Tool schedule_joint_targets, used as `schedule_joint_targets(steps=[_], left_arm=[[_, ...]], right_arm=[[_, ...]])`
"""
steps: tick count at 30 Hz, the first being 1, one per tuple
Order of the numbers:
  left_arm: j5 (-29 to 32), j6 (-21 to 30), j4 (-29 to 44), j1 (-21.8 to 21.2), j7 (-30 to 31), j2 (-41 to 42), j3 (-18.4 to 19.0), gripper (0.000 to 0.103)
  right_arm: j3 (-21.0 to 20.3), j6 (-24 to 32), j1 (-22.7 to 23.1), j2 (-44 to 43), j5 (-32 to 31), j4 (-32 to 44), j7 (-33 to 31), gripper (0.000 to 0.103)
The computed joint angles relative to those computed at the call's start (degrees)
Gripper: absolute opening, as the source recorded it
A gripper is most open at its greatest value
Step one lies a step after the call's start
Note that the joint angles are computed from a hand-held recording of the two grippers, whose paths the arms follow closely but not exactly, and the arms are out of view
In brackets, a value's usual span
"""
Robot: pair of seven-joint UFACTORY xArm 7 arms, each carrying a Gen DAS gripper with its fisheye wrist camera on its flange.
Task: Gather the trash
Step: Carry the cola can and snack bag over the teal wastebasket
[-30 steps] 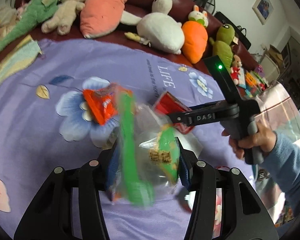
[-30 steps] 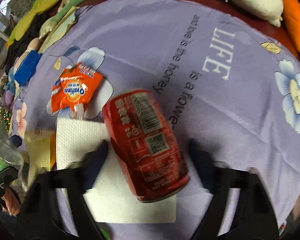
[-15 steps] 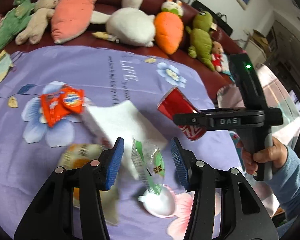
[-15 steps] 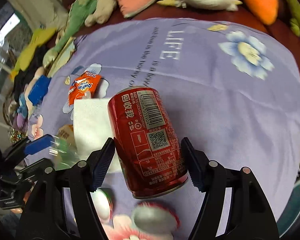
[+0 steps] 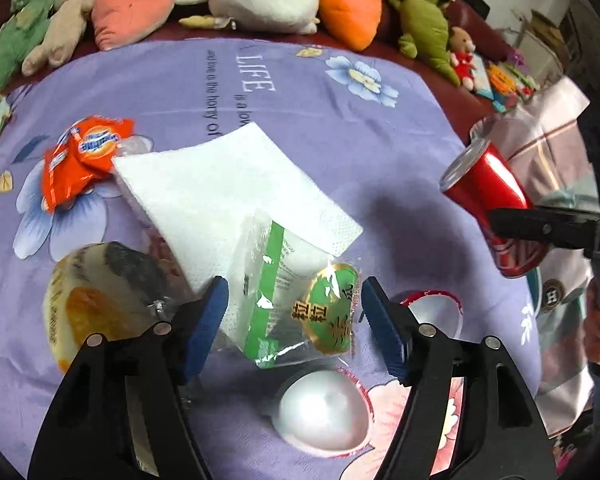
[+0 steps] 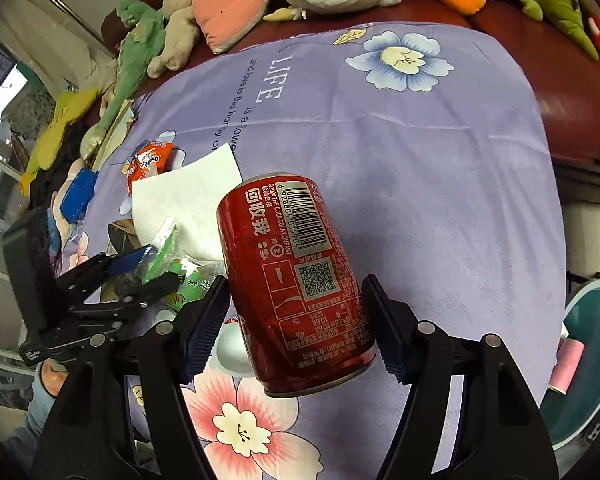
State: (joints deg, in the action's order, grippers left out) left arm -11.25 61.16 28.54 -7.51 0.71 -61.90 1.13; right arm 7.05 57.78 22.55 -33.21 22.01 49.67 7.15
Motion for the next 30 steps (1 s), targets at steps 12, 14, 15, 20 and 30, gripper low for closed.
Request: schedule_joint_targets(steps=[12, 14, 15, 20, 30], left_arm=[[-0.94, -2.51, 0.53, -5.05, -2.53, 4.26, -5.66, 0.040], [-0.39, -2.50, 1.56, -5.56, -3.98, 4.59, -6.81, 0.040], [-0.46, -2.37, 2.31, -6.13, -4.36, 4.85, -6.85, 0.040], [0.71, -2.54, 6.87, -7.67, -6.64, 5.92, -8.97, 0.040], [-0.59, -8.60, 17.42, -14.43, -10.98, 18.96, -15.30, 0.041]], right_arm=[[-3.12, -1.10, -1.54, -6.92, 2.78, -6.56, 0.38, 0.065], [-3.86, -1.20, -1.94, -8.21, 3.09, -7.53, 0.40, 0.065], [-4.24, -1.15, -2.30, -9.03, 3.09, -8.08, 0.47, 0.065], [-6.83, -0.33, -4.58, -13.78, 2.46, -10.60, -0.04, 0.065], [-14.44, 5.37, -14.23, -25.88, -1.81, -14.03, -2.01, 0.065]])
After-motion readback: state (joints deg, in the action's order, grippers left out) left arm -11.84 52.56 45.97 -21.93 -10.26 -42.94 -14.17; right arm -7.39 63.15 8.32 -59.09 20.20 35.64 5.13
